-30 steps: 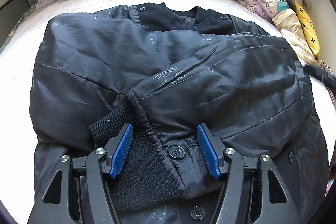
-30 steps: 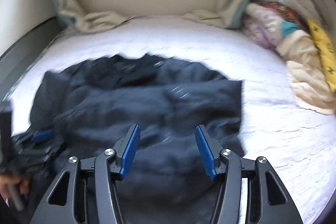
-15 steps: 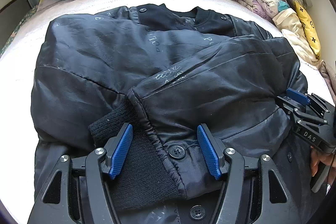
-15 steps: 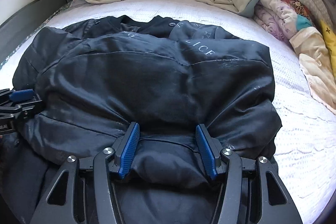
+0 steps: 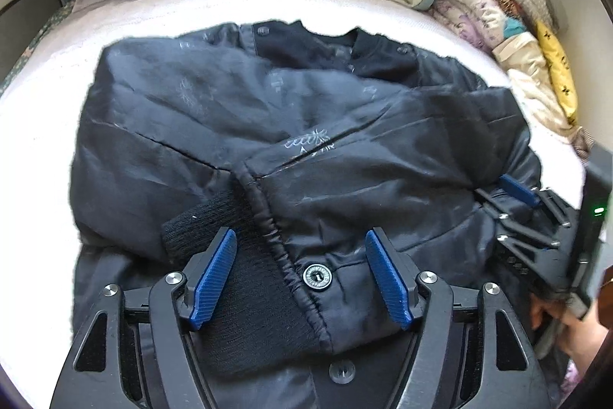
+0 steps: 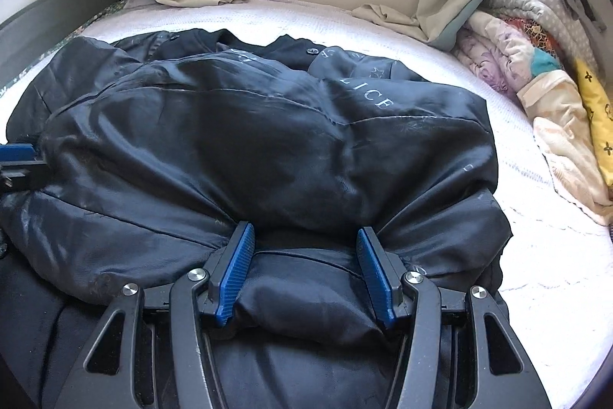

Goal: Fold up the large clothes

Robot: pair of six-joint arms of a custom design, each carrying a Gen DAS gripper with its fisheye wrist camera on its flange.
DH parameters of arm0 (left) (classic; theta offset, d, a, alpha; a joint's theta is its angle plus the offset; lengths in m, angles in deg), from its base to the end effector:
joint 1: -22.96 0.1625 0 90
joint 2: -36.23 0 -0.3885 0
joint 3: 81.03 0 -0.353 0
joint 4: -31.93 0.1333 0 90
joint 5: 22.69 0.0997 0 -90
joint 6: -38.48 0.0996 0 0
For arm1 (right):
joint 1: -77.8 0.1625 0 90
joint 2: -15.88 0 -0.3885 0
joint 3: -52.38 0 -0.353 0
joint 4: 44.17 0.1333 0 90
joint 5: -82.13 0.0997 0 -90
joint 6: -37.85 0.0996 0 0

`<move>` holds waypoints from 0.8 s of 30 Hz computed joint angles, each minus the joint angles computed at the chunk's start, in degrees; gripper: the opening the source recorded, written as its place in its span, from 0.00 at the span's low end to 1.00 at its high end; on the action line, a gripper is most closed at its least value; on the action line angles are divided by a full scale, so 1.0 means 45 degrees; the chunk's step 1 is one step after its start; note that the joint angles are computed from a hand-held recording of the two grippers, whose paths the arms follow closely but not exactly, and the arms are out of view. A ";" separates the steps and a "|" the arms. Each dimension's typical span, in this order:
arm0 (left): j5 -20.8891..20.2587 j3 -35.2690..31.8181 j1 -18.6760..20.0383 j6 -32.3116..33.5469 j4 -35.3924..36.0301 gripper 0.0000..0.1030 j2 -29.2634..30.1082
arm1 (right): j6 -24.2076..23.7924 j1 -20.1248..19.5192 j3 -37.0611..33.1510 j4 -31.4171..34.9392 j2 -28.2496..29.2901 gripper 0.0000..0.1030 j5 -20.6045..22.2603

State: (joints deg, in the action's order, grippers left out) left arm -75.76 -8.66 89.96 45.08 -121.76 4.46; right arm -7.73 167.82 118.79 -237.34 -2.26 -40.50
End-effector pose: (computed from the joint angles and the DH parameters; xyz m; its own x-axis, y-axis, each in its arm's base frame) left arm -0.1040 -0.7394 0.1032 -0.7811 0.1921 -0.5941 0.4522 0.8302 -0.3261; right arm 0.0798 -0.7301 0.0534 -0.5894 -0.1021 0.8014 -0.6018 0.7173 -0.3512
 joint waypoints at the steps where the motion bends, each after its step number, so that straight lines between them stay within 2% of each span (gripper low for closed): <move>1: 0.0076 0.0252 -0.0073 0.0038 -0.0219 0.74 -0.0230 | 0.0014 -0.0017 0.0066 -0.0053 -0.0042 0.52 0.0086; 4: 0.0449 0.1204 -0.0328 0.0345 -0.1316 0.79 -0.1088 | 0.0128 -0.0067 0.0231 -0.0110 -0.0166 0.52 0.0311; 7: 0.0690 0.1997 -0.0457 0.0185 -0.1770 0.82 -0.2034 | 0.0023 -0.0062 0.0291 -0.0296 -0.0149 0.52 0.0301; 12: 0.1601 0.3558 -0.0648 -0.1227 -0.0857 0.84 -0.3760 | -0.0149 -0.0026 0.0208 -0.0454 -0.0044 0.52 0.0179; 15: 0.2027 0.5070 -0.0665 -0.1665 -0.1035 0.85 -0.4849 | -0.0580 0.0084 -0.0058 -0.0899 0.0251 0.53 -0.0167; 16: 0.2022 0.5546 -0.0600 -0.1706 -0.1296 0.86 -0.5125 | -0.0871 0.0156 -0.0255 -0.1217 0.0464 0.56 -0.0391; 18: 0.1713 0.6181 -0.0345 -0.1836 -0.1691 0.86 -0.5474 | -0.2528 0.0408 -0.1133 -0.2698 0.1365 0.60 -0.1128; 19: 0.1381 0.6388 -0.0091 -0.2183 -0.1558 0.86 -0.5649 | -0.3634 0.0540 -0.1771 -0.3579 0.1961 0.61 -0.1464; 21: 0.1029 0.6411 0.0272 -0.3089 -0.0580 0.85 -0.5823 | -0.4634 0.0648 -0.2445 -0.4253 0.2509 0.61 -0.1716; 23: 0.0631 0.6362 0.0438 -0.3303 0.0082 0.85 -0.5925 | -0.4719 0.0679 -0.2507 -0.4123 0.2516 0.61 -0.1798; 24: 0.0314 0.6383 0.0529 -0.3139 0.0106 0.85 -0.5996 | -0.4083 0.0653 -0.2124 -0.3481 0.2130 0.61 -0.1769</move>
State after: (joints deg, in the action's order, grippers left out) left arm -74.35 20.06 92.34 30.96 -121.28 -22.52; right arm -26.10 170.76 109.23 -253.00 7.32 -48.46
